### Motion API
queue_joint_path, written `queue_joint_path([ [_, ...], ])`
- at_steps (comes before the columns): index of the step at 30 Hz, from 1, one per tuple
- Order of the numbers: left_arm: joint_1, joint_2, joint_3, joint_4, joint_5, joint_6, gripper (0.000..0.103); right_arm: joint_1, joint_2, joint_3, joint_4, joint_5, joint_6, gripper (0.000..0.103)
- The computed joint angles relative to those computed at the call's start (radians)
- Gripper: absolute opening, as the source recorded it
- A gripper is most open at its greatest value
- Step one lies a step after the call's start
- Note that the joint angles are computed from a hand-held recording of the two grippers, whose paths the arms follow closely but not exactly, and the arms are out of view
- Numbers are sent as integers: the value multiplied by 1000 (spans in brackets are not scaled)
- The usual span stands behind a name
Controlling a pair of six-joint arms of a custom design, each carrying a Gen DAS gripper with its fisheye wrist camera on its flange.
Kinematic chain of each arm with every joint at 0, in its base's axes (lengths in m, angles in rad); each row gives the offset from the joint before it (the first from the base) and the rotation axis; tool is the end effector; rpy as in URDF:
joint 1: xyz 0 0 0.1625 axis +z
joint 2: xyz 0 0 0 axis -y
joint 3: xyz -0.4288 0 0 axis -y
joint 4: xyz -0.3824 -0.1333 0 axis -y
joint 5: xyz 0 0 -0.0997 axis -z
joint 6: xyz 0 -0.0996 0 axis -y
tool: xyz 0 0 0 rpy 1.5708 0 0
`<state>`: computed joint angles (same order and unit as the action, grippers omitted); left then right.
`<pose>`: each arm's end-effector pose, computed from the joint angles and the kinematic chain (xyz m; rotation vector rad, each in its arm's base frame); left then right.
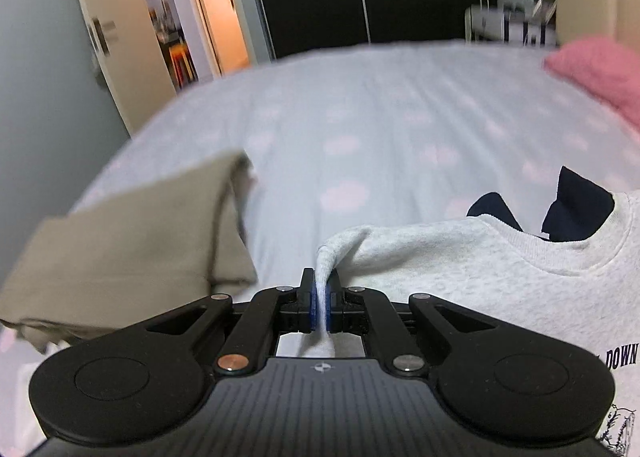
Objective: Fold clothes
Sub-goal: 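Lower the grey sweatshirt flat onto the bed and open both tools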
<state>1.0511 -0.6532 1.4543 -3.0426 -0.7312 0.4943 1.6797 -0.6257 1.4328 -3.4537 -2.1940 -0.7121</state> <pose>-0.1805 -0.7332 0.1584 0.7694 2.0902 -0.7795 0.1541 -0.7181 0.1867 0.4617 -2.0582 0.9818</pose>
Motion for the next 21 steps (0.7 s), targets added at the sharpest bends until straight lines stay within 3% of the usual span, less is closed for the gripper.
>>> queue_joint_path([
  [5,32,74,-79,126,42,-53,4,-54,82,-84,102,-23,59,10],
  [8,39,77,-83,192,64,-112,17,-72,98,-107,166,-39,98,11],
  [10,33,62,-63,179,69,-114,25,-72,91,-101,181,-50,112,34],
  [11,28,47,-43,159,69,-98,30,-70,84,-93,178,-54,113,40],
  [12,24,39,-26,127,66,-75,40,-64,66,-70,164,-53,106,46],
  [14,7,-7,35,63,55,-40,54,-51,30,-26,141,-51,93,49],
  [16,-13,-82,119,57,45,-50,55,-37,-32,37,161,-45,113,54],
  [21,-84,-282,319,173,75,-142,55,-2,-227,229,314,-19,188,54],
])
